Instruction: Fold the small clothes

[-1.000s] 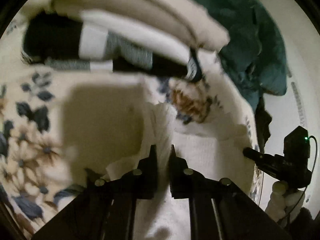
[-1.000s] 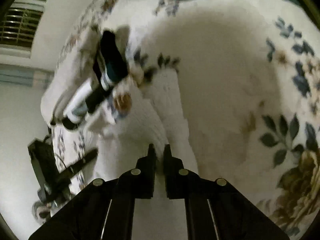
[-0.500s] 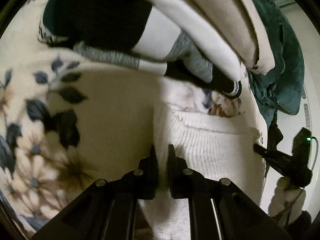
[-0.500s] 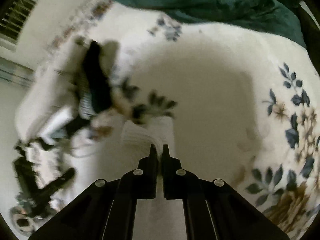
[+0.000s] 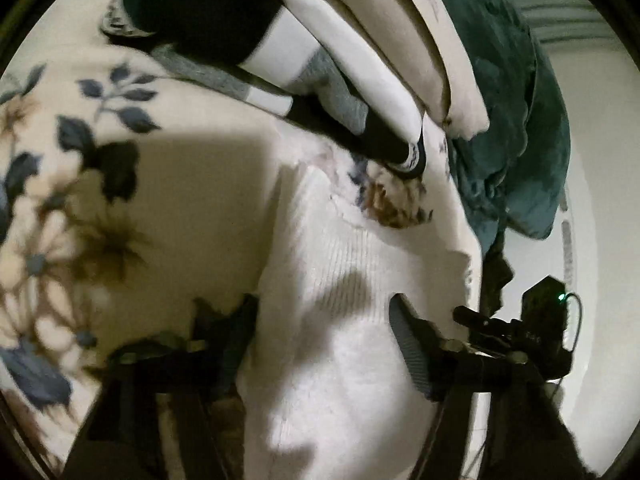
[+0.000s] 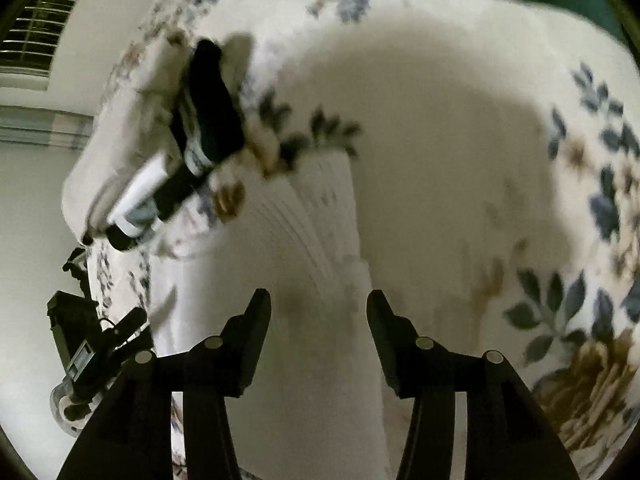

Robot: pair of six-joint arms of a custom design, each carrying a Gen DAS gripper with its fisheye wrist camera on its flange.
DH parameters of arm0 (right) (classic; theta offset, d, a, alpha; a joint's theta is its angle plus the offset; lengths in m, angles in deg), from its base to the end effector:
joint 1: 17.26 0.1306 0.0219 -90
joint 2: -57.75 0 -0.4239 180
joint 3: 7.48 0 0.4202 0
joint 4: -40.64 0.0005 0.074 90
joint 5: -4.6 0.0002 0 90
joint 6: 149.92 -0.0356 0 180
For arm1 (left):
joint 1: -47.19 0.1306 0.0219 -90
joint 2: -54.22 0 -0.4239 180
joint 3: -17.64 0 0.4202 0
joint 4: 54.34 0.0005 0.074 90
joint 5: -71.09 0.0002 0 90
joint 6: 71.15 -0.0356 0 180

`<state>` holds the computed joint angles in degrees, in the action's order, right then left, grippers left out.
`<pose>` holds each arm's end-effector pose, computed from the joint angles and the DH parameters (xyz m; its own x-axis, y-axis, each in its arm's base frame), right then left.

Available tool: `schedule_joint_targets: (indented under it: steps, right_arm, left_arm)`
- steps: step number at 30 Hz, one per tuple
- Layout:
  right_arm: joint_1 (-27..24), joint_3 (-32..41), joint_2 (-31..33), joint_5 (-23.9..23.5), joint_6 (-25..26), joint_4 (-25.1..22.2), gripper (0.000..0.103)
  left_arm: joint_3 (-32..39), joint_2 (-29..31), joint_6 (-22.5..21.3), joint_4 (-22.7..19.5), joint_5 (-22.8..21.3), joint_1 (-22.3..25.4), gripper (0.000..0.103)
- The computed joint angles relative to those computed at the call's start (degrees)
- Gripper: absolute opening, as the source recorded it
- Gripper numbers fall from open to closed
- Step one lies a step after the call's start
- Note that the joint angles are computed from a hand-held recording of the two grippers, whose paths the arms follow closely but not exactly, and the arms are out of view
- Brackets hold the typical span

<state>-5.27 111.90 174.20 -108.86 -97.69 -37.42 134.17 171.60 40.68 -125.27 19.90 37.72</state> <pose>0.6404 0.1500 0.4285 -0.9253 0.3779 0.0328 0.3494 0.8155 0.4613 0.6558 -0.1325 0.4041 -0.9893 -0.1287 -0.0689 -0.0500 0.7417 -0.6689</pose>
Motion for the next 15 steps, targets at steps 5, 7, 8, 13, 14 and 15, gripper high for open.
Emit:
schedule_joint_targets:
  steps: [5,7,8,13,14,15]
  right_arm:
    - [1.07,-2.21,-1.6,1.94,0.03,4.83,0.005]
    - [1.36,-1.16,-2.27,4.9,-0.99,6.55,0.004]
    - [1.33,-0.38,-2.34,6.84,-0.9,6.94,0.003]
    - [0.52,3.6,2.83,12.53,-0.19,0.74,0.003]
    - [0.8,4.29,3.95,12.42,1.27,-0.81,0.003]
    - [1.08,4.43,4.25,12.59,1.88,-1.33,0.003]
  left_arm:
    - [0.85,-1.3,-0.39,0.94,-5.4,-0.3,0.006]
    - [-0.03,-2.3,0.03,2.94,-7.35,0.17,0.007]
    - [0.01,-1.74,0.21,2.44,-8.05,0.56,0.007]
    - [-0.49,1.59,2.8,-0.16,-7.73,1.1,0.007]
    - [-0.14,1.39,2.58,-0.34,-7.5,1.1,0.006]
    - [0.3,1.22,2.25,-0.75,-6.18,1.31,0.007]
